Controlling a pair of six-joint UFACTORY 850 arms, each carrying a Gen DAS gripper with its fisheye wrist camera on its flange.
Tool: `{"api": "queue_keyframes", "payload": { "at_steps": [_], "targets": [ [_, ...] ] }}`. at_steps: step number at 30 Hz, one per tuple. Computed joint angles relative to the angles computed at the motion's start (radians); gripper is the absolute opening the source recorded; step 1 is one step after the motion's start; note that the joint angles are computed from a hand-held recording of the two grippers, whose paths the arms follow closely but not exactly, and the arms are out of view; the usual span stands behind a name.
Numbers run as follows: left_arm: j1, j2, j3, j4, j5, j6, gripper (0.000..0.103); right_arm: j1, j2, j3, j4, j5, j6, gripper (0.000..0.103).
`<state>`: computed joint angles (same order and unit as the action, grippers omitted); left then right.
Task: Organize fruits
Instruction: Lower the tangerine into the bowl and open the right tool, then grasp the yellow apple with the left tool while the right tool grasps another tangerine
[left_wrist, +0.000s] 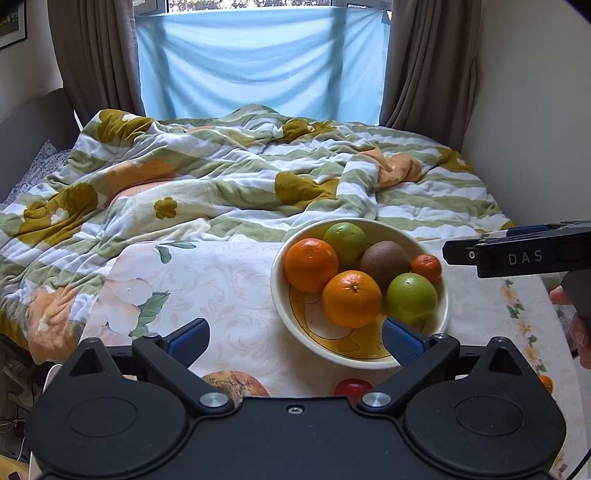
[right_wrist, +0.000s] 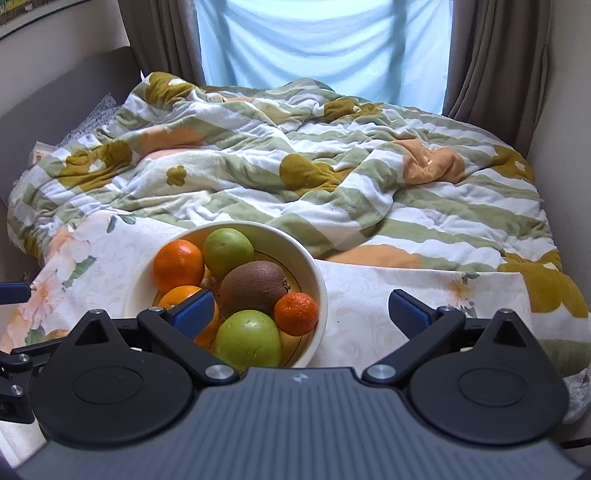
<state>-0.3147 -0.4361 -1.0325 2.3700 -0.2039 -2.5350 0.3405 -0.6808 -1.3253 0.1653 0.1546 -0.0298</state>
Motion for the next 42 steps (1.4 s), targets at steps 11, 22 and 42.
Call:
{"api": "queue_keyframes", "payload": {
  "at_steps": [11, 22, 42],
  "targets": [
    [-0.027, 0.175, 0.166, 0.264, -0.06, -0.296, 0.102, 0.016, 0.213, 0.218, 0.098, 0.062, -0.055, 0.103],
    [-0.085, 0.302, 0.311, 0.08, -0.143, -0.154, 0.101, 0.051, 0.412, 0.45, 0.235, 0.14, -0.141, 0.103],
    [-0.043, 0.162, 0.365, 0.159, -0.314, -0.283, 0.101, 0.111, 0.371, 0.63, 0.412, 0.353, -0.161, 0.103]
  ]
}}
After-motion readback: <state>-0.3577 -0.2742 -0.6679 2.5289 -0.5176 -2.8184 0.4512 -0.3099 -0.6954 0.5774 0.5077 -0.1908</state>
